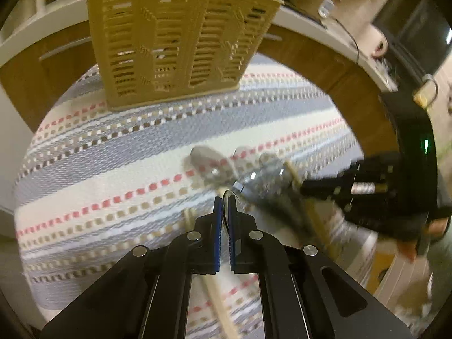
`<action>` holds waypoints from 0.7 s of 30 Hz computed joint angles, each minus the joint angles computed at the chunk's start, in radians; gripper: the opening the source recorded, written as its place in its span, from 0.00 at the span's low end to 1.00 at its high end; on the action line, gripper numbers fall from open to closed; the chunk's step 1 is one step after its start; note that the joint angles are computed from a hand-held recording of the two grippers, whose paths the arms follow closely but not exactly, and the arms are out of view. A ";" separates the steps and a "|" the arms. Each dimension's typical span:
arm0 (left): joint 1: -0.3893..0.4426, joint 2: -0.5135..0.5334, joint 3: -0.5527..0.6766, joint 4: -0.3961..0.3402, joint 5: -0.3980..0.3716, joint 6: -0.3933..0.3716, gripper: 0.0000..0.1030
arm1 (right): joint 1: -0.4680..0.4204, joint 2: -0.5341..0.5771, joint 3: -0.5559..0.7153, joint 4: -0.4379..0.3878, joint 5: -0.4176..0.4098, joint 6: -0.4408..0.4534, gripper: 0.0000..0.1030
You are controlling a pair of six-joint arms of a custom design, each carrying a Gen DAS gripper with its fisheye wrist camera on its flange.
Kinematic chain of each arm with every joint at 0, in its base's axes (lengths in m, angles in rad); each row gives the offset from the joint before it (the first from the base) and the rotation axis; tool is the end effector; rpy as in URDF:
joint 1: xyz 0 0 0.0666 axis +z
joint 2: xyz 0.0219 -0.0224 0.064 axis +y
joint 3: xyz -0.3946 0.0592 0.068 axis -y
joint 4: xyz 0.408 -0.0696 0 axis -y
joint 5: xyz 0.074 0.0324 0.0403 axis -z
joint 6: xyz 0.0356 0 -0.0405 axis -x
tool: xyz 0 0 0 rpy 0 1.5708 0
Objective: Organize utensils
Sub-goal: 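Move both tools back down to the remaining utensils on the cloth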
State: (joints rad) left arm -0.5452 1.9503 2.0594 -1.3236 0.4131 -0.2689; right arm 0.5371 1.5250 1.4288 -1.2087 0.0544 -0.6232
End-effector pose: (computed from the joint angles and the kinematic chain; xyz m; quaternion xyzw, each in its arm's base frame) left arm 0.5685 -0.3620 0.4164 0.4147 0.8702 -0.2238 0.1440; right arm 0.4364 0.2571 0.3830 0.0462 0.9897 0.0501 0.1256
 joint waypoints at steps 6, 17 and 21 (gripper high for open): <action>0.024 0.022 0.012 -0.074 -0.068 -0.100 0.04 | 0.001 -0.002 0.011 -0.025 0.002 0.010 0.04; 0.069 -0.001 -0.036 -0.011 -0.135 -0.109 0.04 | 0.001 -0.012 0.012 -0.031 -0.007 0.009 0.04; 0.076 0.067 0.065 -0.087 -0.109 -0.104 0.04 | 0.000 -0.009 0.013 -0.025 -0.013 0.002 0.04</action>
